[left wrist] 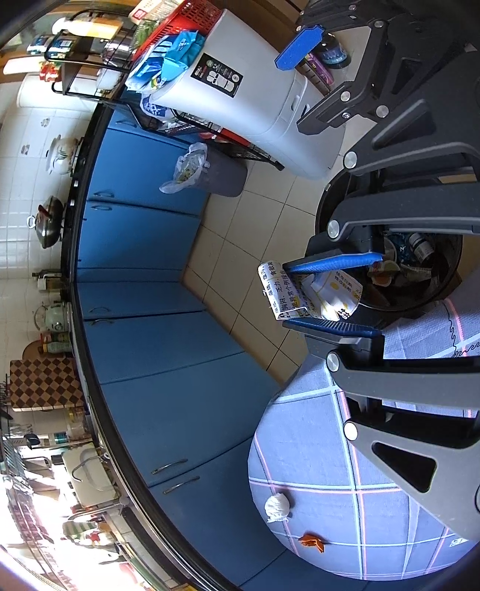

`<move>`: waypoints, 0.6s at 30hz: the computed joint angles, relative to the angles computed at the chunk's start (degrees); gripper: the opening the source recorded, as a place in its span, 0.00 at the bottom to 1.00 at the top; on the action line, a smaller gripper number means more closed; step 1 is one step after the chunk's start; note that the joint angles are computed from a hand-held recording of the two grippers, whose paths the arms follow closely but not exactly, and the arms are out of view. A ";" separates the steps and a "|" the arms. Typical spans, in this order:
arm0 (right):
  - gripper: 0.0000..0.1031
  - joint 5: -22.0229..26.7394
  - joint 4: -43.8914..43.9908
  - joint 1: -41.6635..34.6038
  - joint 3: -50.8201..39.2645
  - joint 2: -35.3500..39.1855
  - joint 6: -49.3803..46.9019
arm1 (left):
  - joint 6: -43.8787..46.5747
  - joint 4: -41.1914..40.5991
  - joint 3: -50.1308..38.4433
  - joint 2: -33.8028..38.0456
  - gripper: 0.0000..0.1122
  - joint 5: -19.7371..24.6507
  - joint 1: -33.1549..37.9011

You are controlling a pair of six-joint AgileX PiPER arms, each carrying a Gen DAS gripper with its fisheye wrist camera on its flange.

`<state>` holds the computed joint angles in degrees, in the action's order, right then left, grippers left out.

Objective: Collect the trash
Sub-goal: 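Open the right tool to drop the jar while the left tool drops the paper strip into the bin, then move both open tools back over the table toward the remaining wrappers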

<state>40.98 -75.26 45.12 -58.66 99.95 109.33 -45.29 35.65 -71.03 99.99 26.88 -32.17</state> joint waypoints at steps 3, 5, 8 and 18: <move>0.81 0.07 -0.05 0.08 0.06 -0.07 0.14 | 0.12 0.21 -0.17 0.05 0.24 0.25 -0.47; 0.81 0.33 -0.01 0.23 0.02 -0.06 0.23 | 0.28 0.14 -0.45 0.07 0.24 0.59 -0.73; 0.81 0.51 -0.01 0.11 0.30 -0.34 0.48 | 1.69 -0.57 -1.03 0.25 0.28 0.96 -1.01; 0.81 2.00 1.79 0.37 0.10 -0.53 -0.66 | -8.10 8.91 2.38 -2.75 0.89 -0.75 -0.37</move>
<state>42.98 -73.47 45.50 -58.56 99.42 108.67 -53.39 44.56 -68.65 97.24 26.13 -32.54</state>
